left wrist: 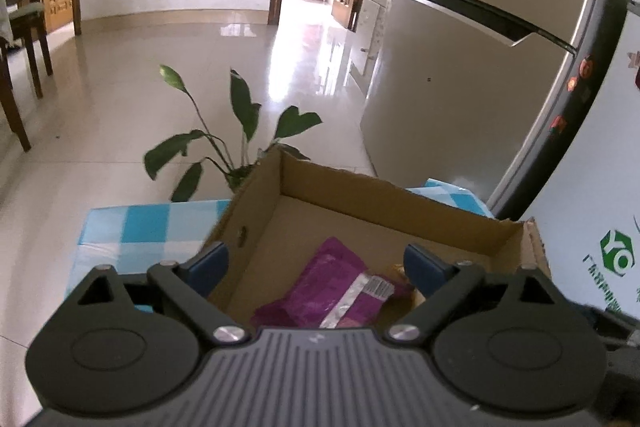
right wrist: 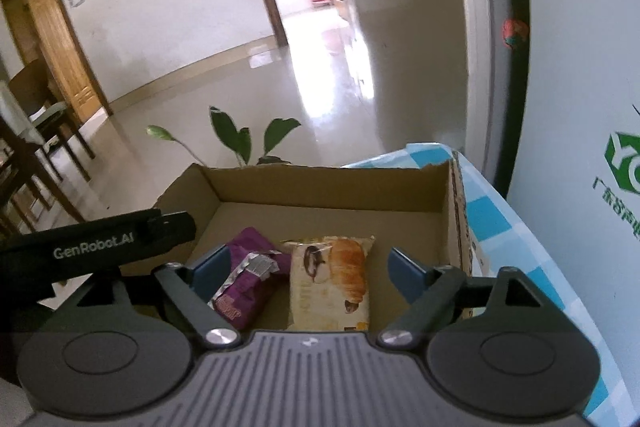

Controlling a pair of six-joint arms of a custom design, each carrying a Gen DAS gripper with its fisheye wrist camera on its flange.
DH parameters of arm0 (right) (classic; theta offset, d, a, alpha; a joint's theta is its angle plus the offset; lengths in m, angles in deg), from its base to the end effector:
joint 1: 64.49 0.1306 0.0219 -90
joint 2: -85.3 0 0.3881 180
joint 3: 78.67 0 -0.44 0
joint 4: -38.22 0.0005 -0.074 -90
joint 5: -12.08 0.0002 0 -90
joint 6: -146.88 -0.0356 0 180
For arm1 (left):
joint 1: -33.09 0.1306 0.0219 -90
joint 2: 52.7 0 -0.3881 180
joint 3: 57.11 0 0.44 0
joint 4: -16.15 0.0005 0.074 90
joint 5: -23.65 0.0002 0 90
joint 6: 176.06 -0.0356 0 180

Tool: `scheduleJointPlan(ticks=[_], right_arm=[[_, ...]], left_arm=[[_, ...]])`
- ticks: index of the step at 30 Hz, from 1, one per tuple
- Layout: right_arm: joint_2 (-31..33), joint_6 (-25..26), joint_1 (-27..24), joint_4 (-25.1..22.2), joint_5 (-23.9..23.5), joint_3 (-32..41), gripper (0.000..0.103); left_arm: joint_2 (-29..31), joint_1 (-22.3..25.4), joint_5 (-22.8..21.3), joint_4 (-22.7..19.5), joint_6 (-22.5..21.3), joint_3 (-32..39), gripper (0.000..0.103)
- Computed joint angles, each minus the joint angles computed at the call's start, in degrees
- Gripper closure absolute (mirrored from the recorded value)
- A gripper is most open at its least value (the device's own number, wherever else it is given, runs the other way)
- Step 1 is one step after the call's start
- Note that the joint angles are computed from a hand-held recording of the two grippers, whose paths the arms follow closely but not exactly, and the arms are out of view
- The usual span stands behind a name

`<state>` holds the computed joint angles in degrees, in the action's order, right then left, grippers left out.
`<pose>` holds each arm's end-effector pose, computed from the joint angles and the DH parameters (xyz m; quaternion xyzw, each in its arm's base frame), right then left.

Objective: Organize snacks
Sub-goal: 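Open both tools to drop the croissant pack and purple bag into the box, then move the right tool to the red-orange bag while the left tool reaches the silver foil bag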

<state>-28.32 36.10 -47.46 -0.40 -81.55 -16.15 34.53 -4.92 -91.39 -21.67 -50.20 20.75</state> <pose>0.3686 0.1147 0.3825 0.0172 0.9147 0.1579 0.3716 0.4103 -0.3022 0.3685 -0.0621 0.9102 -0.0528 0.4061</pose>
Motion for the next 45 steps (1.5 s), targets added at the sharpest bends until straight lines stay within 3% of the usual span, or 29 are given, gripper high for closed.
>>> scheduleJointPlan(ticks=[7, 18, 33, 39, 45], right_arm=[[-1.26, 5.84, -0.27, -2.18, -8.34, 0.15, 0.014], [-4.12, 12.72, 2.19, -6.14, -12.71, -0.35, 0.014], [-5.23, 18.77, 3.66, -11.49, -18.83, -2.24, 0.014], [-4.58, 21.84, 6.02, -11.50, -15.50, -3.17, 0.014], [-4.11, 20.35, 5.82, -10.04, -14.13, -3.73, 0.014]], left_arm=[[-4.16, -0.15, -0.03, -3.62, 3.98, -2.77, 0.009], [-11.37, -1.47, 0.27, -8.34, 11.31, -8.27, 0.009], [-15.37, -4.49, 0.41, -14.75, 18.32, -13.06, 0.009], [-17.43, -5.37, 0.86, -17.27, 22.95, -16.07, 0.009], [-18.53, -5.75, 0.77, -19.46, 24.34, -17.63, 0.009]])
